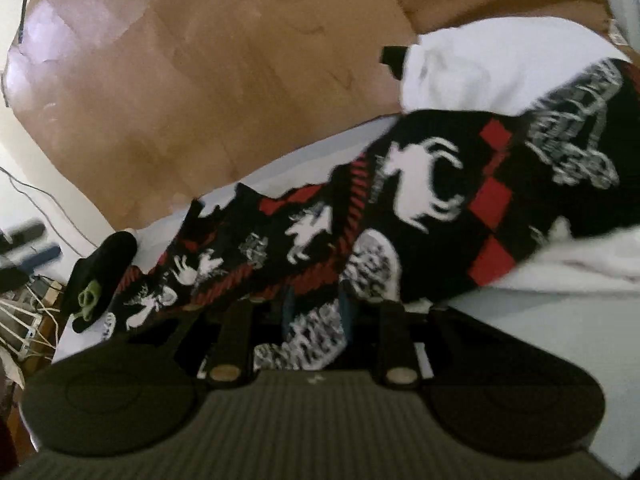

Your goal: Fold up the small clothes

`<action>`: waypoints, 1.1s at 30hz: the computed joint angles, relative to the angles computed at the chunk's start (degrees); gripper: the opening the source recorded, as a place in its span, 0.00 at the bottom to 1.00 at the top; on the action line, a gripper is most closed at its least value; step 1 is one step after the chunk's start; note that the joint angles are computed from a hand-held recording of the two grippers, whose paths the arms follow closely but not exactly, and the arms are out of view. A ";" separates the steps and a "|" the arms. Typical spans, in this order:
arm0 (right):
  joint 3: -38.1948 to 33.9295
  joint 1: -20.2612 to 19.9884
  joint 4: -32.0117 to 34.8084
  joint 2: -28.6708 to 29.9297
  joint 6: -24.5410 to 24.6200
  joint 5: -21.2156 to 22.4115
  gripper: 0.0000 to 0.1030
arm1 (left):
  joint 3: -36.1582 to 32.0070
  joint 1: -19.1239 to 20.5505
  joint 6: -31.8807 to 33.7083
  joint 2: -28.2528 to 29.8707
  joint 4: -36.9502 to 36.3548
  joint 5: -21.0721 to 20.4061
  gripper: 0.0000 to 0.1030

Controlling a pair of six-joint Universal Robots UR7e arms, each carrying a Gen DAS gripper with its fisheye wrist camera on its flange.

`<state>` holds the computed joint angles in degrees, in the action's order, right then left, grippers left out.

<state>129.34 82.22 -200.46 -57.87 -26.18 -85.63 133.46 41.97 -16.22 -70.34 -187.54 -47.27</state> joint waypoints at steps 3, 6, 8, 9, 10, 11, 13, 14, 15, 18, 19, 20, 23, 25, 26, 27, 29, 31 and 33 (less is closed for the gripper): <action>-4.78 3.56 1.27 4.57 -0.43 -1.64 0.39 | 0.64 1.59 -4.77 -0.75 7.38 5.67 0.58; -10.39 7.82 5.64 8.90 -2.97 -3.28 0.51 | 0.06 3.86 -7.90 0.06 10.97 5.15 0.58; -15.04 10.94 9.01 12.54 -4.44 -5.37 0.60 | -0.08 5.25 -7.56 0.87 10.08 3.45 0.61; -17.28 12.40 10.33 14.41 -5.41 -6.99 0.61 | -0.23 5.56 -7.21 1.38 9.67 3.17 0.63; -19.43 13.69 12.19 16.13 -6.33 -8.60 0.61 | -0.44 5.83 -6.85 1.81 9.55 3.16 0.65; -21.36 14.74 14.20 17.70 -6.88 -10.04 0.62 | -0.72 5.95 -6.75 2.61 9.45 3.47 0.65; -23.92 16.30 16.44 20.46 -10.09 -13.00 0.62 | -0.41 5.61 -6.81 3.33 9.36 3.96 0.64; -24.46 16.97 14.15 22.24 -12.97 -15.20 0.62 | -0.52 5.74 -6.12 4.23 8.49 4.28 0.63; -24.37 17.53 9.47 23.93 -16.57 -17.02 0.52 | -0.78 5.86 -5.58 5.12 7.91 4.48 0.59; -23.91 17.31 7.54 22.36 -16.60 -17.66 0.10 | -1.52 5.99 -3.63 6.94 7.81 5.67 0.16; -23.00 16.42 6.94 20.46 -14.55 -15.04 0.10 | -1.68 6.02 -2.38 7.55 6.69 6.08 0.13; -21.82 15.57 4.86 18.45 -13.23 -12.51 0.09 | -1.59 5.91 -1.15 7.68 4.76 6.28 0.12; -16.24 10.73 -0.80 9.66 -7.39 -0.97 0.09 | -0.14 5.01 3.13 8.20 -6.32 6.73 0.12; -12.19 6.55 -5.79 4.70 -3.93 4.46 0.09 | 0.66 4.90 5.11 8.76 -13.56 6.72 0.12; -10.39 4.50 -7.88 3.00 -3.10 6.13 0.09 | 0.56 5.43 4.68 9.38 -15.34 6.74 0.12; -8.78 2.53 -9.53 1.71 -2.36 7.34 0.09 | 0.20 6.11 4.00 10.02 -15.48 6.79 0.12; -6.41 -0.65 -10.95 0.37 -1.48 7.25 0.09 | -1.18 7.89 2.00 11.93 -12.98 7.34 0.18; -4.26 -3.28 -11.90 0.03 -1.75 5.57 0.09 | -2.41 8.93 0.88 14.11 -10.12 8.71 0.31; -3.03 -5.02 -12.56 0.82 -2.04 4.07 0.09 | -2.36 7.51 3.89 15.75 -11.32 11.43 0.37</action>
<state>126.30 77.19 -213.03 -57.06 -28.21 -81.55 131.10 49.48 -12.33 -54.59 -198.86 -35.84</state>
